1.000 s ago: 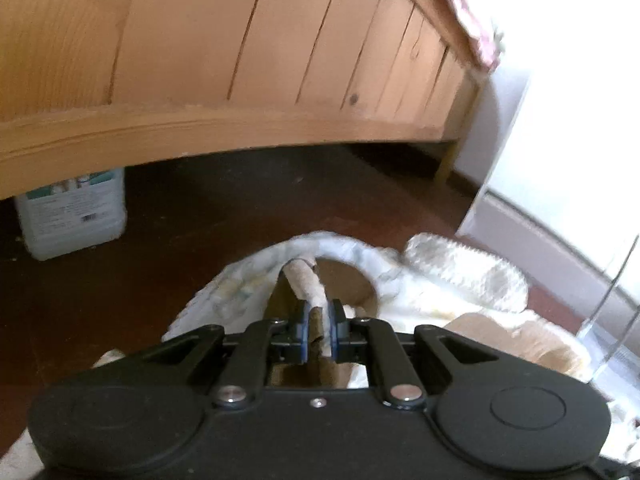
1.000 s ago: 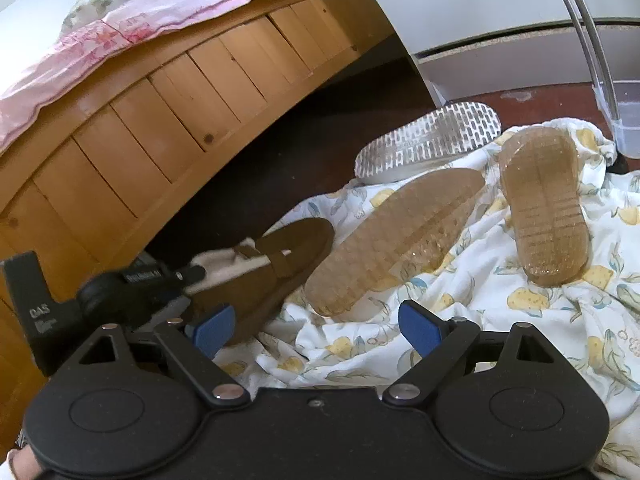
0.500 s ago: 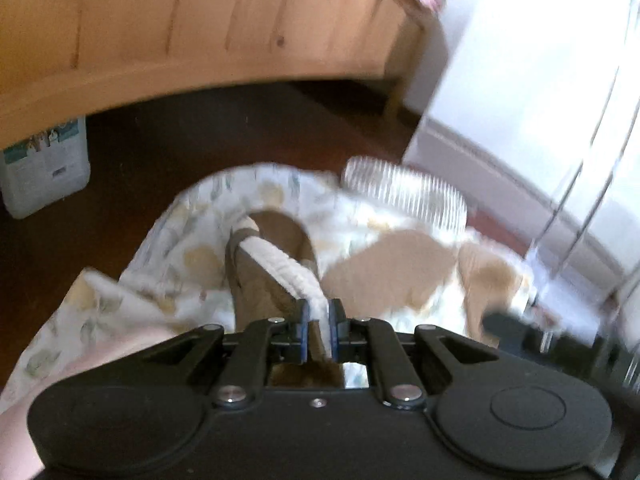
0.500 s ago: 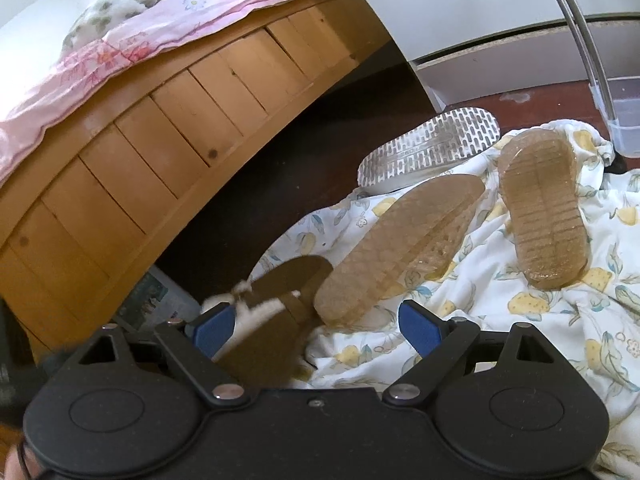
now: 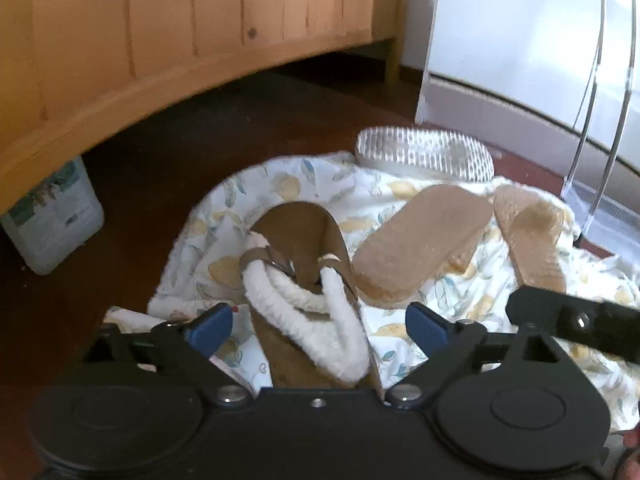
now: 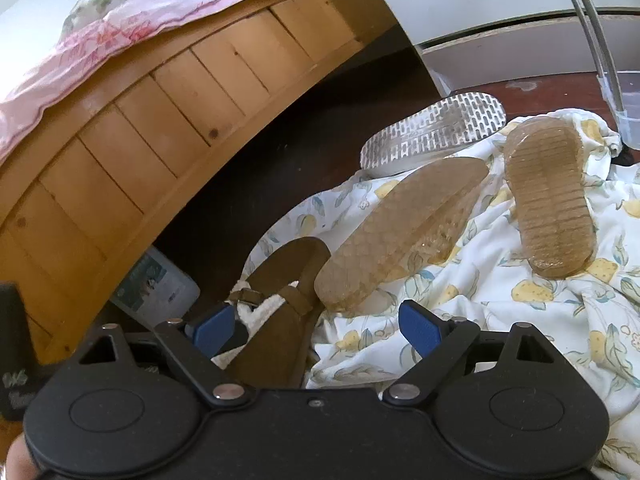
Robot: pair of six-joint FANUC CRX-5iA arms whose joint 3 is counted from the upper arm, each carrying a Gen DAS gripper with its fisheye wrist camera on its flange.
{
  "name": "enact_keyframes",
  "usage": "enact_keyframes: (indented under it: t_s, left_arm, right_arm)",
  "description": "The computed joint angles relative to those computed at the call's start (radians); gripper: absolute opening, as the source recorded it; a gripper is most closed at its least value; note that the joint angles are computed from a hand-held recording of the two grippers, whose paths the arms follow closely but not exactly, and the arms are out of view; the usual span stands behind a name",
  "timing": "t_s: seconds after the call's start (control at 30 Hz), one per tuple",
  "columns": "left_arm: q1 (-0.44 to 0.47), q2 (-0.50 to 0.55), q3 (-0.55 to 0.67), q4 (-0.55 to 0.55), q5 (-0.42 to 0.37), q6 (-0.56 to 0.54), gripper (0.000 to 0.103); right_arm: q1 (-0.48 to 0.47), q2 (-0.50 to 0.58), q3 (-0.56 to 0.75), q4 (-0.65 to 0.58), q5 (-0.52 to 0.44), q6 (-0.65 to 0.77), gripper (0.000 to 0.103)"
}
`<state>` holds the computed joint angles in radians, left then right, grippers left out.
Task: Organize scattered shoes
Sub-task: 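Lift the dark brown sandal with the left gripper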
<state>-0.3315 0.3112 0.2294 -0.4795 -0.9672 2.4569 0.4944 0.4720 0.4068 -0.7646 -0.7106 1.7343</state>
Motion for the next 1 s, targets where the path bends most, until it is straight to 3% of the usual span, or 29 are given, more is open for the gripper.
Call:
enact_keyframes:
  t_s: [0.13,0.3,0.5,0.57,0.63,0.83,1.0]
  left_arm:
    - [0.037,0.059,0.055,0.06,-0.041,-0.094,0.1]
    - [0.076,0.077,0.037,0.133,-0.008,-0.161,0.102]
    - [0.105,0.106,0.015,0.229,0.007,-0.212,0.101]
    - [0.11,0.107,0.002,0.244,0.022,-0.2,0.095]
    - [0.101,0.113,0.015,0.205,0.001,-0.156,0.082]
    - [0.113,0.087,-0.031,0.214,0.052,-0.14,0.079]
    - [0.103,0.036,-0.075,0.163,0.101,-0.092,0.071]
  right_arm:
    - [0.009,0.001,-0.01,0.058,0.02,-0.053,0.092]
    - [-0.007,0.005,-0.009,0.05,0.019,-0.055,0.092]
    - [0.01,0.02,0.003,0.151,-0.002,-0.091,0.092]
    - [0.017,0.024,0.011,0.178,-0.02,-0.077,0.092]
    - [0.021,0.027,0.017,0.194,-0.034,-0.063,0.092]
    - [0.029,0.031,0.023,0.231,-0.06,-0.033,0.092]
    - [0.026,0.027,0.022,0.217,-0.065,-0.019,0.092]
